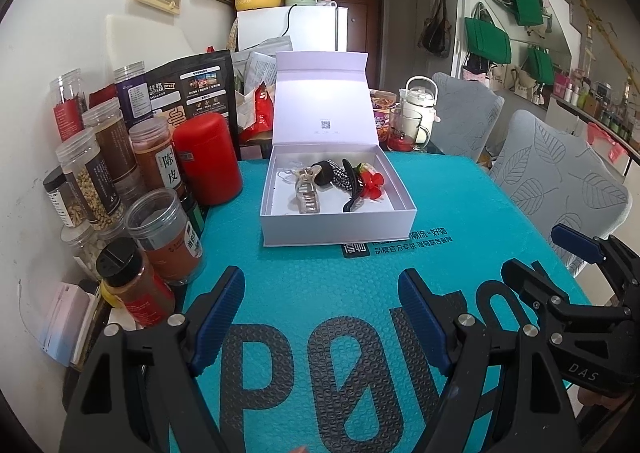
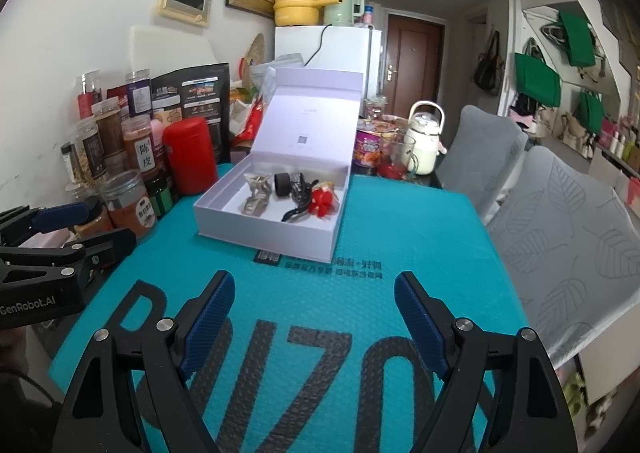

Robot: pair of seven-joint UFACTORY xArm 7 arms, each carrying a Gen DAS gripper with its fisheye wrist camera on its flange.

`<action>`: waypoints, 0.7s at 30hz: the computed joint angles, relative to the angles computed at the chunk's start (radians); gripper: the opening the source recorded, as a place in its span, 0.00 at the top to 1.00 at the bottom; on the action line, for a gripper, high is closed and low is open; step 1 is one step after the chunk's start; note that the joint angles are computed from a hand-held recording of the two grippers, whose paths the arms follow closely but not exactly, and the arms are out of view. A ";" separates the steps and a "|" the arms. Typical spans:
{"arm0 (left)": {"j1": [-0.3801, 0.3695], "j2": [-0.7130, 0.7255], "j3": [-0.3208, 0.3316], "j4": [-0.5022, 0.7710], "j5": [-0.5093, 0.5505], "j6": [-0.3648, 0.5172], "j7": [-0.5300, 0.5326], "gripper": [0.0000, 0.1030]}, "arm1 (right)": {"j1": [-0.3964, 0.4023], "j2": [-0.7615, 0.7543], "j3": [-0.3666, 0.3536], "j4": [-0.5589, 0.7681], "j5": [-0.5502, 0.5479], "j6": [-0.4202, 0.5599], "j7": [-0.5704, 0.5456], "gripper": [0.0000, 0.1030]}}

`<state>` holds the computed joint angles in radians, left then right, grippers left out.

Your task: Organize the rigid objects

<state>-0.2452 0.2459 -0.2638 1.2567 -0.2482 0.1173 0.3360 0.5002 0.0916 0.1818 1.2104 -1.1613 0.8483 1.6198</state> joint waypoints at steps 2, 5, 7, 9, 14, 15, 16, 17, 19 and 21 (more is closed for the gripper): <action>-0.014 -0.003 0.016 -0.006 0.020 -0.007 -0.017 0.23 | 0.001 0.004 0.000 0.004 0.003 0.002 -0.003 0.19; -0.035 -0.003 0.044 -0.009 0.063 -0.012 -0.054 0.23 | 0.004 0.006 0.000 0.006 0.009 0.010 -0.008 0.19; -0.038 -0.005 0.049 -0.014 0.081 -0.014 -0.067 0.23 | 0.006 0.005 0.000 0.005 0.007 0.016 -0.006 0.18; -0.039 -0.006 0.052 -0.016 0.095 -0.014 -0.080 0.23 | 0.006 0.004 -0.001 0.004 0.006 0.016 -0.003 0.17; -0.059 -0.004 0.080 -0.018 0.146 -0.017 -0.126 0.23 | 0.010 0.007 0.002 0.006 0.008 0.034 -0.010 0.17; -0.067 -0.003 0.090 -0.018 0.163 -0.021 -0.141 0.23 | 0.011 0.008 0.002 0.006 0.008 0.034 -0.010 0.17; -0.069 -0.002 0.093 -0.018 0.175 -0.022 -0.149 0.23 | 0.011 0.008 0.001 0.007 0.007 0.035 -0.009 0.17; -0.062 -0.001 0.086 -0.017 0.176 -0.022 -0.147 0.23 | 0.012 0.009 0.001 0.007 0.008 0.036 -0.010 0.17; -0.045 0.001 0.065 -0.017 0.167 -0.020 -0.132 0.23 | 0.013 0.009 0.001 0.008 0.007 0.040 -0.010 0.17; -0.042 0.001 0.060 -0.019 0.168 -0.018 -0.126 0.23 | 0.014 0.009 0.001 0.006 0.007 0.039 -0.010 0.17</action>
<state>-0.2872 0.2466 -0.2042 1.2372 -0.0798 0.0991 0.2102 0.5142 0.1003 0.1830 1.2167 -1.1547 0.8876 1.6101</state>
